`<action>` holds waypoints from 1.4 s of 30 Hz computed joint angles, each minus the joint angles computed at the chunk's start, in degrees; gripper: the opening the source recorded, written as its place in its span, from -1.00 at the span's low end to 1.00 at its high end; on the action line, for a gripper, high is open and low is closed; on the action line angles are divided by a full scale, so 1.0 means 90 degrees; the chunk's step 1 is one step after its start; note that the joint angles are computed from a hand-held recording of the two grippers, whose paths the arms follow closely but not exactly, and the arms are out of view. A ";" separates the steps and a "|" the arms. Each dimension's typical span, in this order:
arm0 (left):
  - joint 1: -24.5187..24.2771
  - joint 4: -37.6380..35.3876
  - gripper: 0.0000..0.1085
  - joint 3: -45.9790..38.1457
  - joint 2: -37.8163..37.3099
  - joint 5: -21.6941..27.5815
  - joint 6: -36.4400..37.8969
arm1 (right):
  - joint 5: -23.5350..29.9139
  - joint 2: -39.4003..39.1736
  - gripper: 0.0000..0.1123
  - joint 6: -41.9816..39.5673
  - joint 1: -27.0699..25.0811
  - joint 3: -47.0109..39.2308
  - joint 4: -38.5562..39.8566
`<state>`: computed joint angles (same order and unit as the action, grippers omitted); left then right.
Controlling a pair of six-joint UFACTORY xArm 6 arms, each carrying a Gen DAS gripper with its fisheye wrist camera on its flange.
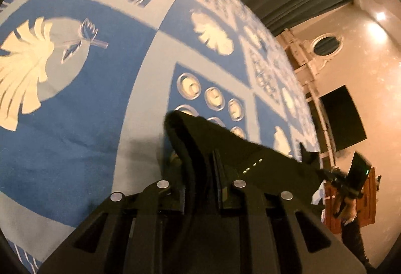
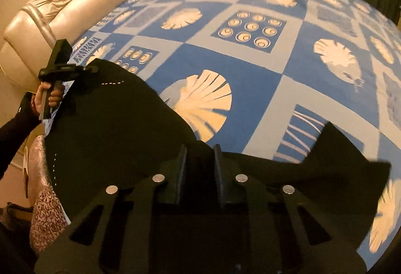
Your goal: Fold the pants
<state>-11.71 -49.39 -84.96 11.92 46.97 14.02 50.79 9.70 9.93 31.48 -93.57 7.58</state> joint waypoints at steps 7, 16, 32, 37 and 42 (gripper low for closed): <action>-0.0124 -0.0549 -0.69 0.0641 -0.0815 0.0014 0.0724 | -0.0953 -0.1349 -0.66 0.1418 0.0766 0.1593 -0.1469; -0.0580 0.1118 -0.63 0.0626 -0.0852 -0.0273 -0.0266 | -0.1336 -0.2135 -0.67 0.2666 0.1324 0.2862 -0.2078; -0.0344 0.1132 -0.86 -0.0250 0.0162 0.0015 -0.0661 | -0.1858 -0.2219 -0.67 0.2917 0.1241 0.3237 -0.1839; -0.0277 -0.0559 -0.86 0.0957 -0.1013 -0.0514 0.1033 | -0.1732 -0.2366 -0.68 0.3320 0.1370 0.3264 -0.2374; -0.0107 -0.1374 -0.86 0.2293 -0.2359 -0.0386 0.1834 | -0.1451 -0.2721 -0.69 0.3921 0.1767 0.3489 -0.3015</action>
<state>-12.67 -61.75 -64.32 -9.32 43.49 30.53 37.73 -14.79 45.22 47.39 -62.17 -19.55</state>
